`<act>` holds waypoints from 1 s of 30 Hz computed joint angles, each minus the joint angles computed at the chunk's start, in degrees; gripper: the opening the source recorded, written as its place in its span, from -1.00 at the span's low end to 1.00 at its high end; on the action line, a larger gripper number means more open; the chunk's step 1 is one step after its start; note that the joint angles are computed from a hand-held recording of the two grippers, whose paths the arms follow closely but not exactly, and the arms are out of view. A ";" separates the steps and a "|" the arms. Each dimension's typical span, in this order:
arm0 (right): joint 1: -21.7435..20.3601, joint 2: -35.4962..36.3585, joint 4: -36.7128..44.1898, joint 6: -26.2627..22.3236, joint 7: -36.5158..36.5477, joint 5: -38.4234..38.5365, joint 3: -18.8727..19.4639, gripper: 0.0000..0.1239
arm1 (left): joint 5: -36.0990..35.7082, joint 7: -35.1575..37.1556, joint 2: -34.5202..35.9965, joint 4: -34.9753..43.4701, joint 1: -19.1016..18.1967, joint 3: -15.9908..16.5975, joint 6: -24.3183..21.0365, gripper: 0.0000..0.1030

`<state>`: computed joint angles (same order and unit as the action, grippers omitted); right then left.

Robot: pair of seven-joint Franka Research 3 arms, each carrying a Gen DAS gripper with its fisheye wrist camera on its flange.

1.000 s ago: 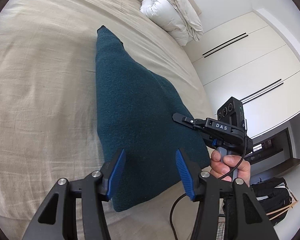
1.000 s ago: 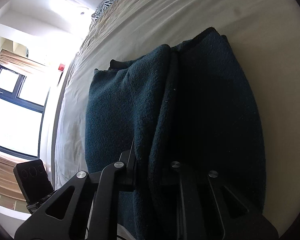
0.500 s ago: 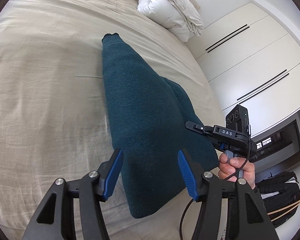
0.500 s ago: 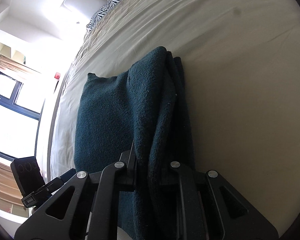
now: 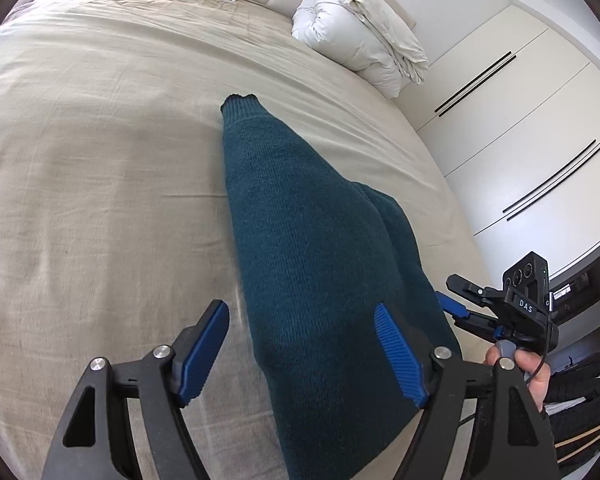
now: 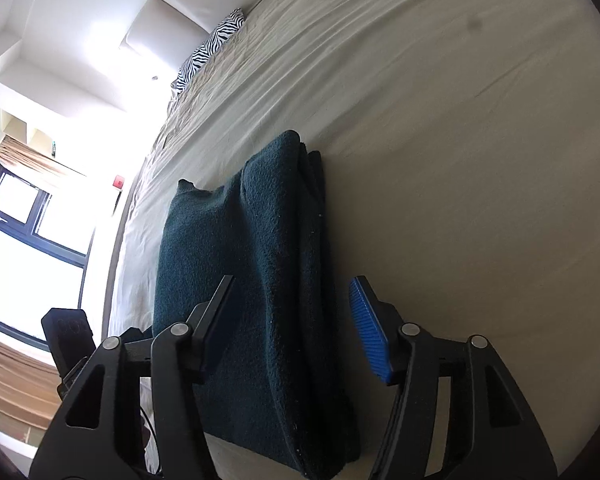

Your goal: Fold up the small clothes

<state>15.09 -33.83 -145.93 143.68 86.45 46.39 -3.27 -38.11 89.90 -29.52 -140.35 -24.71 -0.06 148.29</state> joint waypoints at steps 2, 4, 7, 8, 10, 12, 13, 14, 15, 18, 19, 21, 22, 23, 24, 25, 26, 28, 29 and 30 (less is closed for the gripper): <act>-0.47 0.25 0.17 -1.25 0.28 -0.43 -0.51 -0.09 | 1.05 -0.47 2.45 1.71 0.71 -0.17 -0.72 0.51; -0.56 1.24 0.42 -2.59 -0.15 -0.25 -1.30 -0.09 | 1.42 -0.74 4.74 3.37 1.45 -0.40 -1.61 0.51; 0.95 2.37 -0.06 -1.21 -1.76 3.51 -1.24 -0.09 | 2.03 -0.96 7.39 5.52 2.96 -1.31 -3.15 0.51; 1.52 3.37 0.28 -0.05 -1.61 4.73 -0.46 -0.09 | 3.86 -2.33 6.95 5.36 4.16 -2.52 -3.08 0.51; 0.17 3.35 0.61 1.68 1.93 2.20 2.06 -0.09 | 9.69 -6.02 5.22 4.94 6.79 -5.14 -1.63 0.45; -1.39 2.12 0.85 2.79 4.27 -2.92 3.94 -0.09 | 13.83 -7.15 3.89 4.89 7.48 -5.83 1.36 0.35; -1.32 1.40 1.07 2.65 4.69 -4.08 3.84 -0.09 | 16.45 -8.22 3.92 5.58 8.12 -6.29 1.97 0.31; -1.59 0.72 1.24 2.50 5.60 -5.48 3.99 -0.09 | 17.30 -8.33 4.06 5.89 7.33 -5.55 3.56 0.27; -2.30 0.40 1.59 2.92 7.08 -7.27 4.58 -0.09 | 14.21 -4.93 4.99 6.63 4.54 -3.10 4.87 0.16; 5.10 -0.30 1.95 4.37 -0.02 1.44 -1.71 -0.12 | -2.79 10.72 11.09 12.09 -5.04 6.44 1.01 -0.36; 7.40 -0.23 2.56 3.31 -3.39 5.23 -3.76 -0.12 | -4.51 11.92 13.29 13.66 -4.92 6.59 0.27 -0.51; 9.83 1.39 3.98 1.86 -10.66 13.16 -5.31 -0.12 | -8.64 13.12 18.39 17.59 -4.54 6.87 -3.05 -0.51; 12.54 4.47 6.32 2.17 -13.15 17.36 -6.37 -0.12 | -9.06 12.17 20.34 18.74 -3.77 6.36 -3.52 -0.65; 13.25 6.11 7.33 1.02 -13.58 18.56 -7.18 -0.12 | -9.69 11.83 21.41 19.10 -3.01 5.83 -3.19 -0.78; 12.07 7.84 8.18 0.30 -12.86 18.91 -6.29 -0.12 | -10.35 11.98 22.21 19.37 -2.34 5.28 -3.14 -0.87; 11.55 9.35 8.80 -0.49 -12.89 19.88 -6.24 -0.12 | -10.48 12.38 22.72 19.36 -1.74 4.57 -3.07 -0.87; 11.01 10.99 9.45 -1.57 -12.89 20.84 -6.31 -0.13 | -8.86 12.48 23.29 19.48 -1.08 3.60 -3.02 -0.87; 9.71 13.80 10.28 -3.58 -12.94 22.32 -6.24 -0.34 | -6.37 12.85 23.58 19.18 0.16 1.65 -1.76 -0.87; 9.01 14.48 10.26 -4.09 -13.41 23.12 -6.06 -0.50 | -6.21 12.50 24.00 19.57 0.90 0.99 -2.06 -0.87; 8.43 14.77 9.96 -4.38 -14.54 24.62 -5.93 -0.54 | -5.75 12.04 24.55 20.10 1.64 0.30 -2.35 -0.87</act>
<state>23.51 -19.06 -135.98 139.30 71.91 71.01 -9.20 -43.86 101.94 -4.97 -120.25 -23.07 0.24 145.94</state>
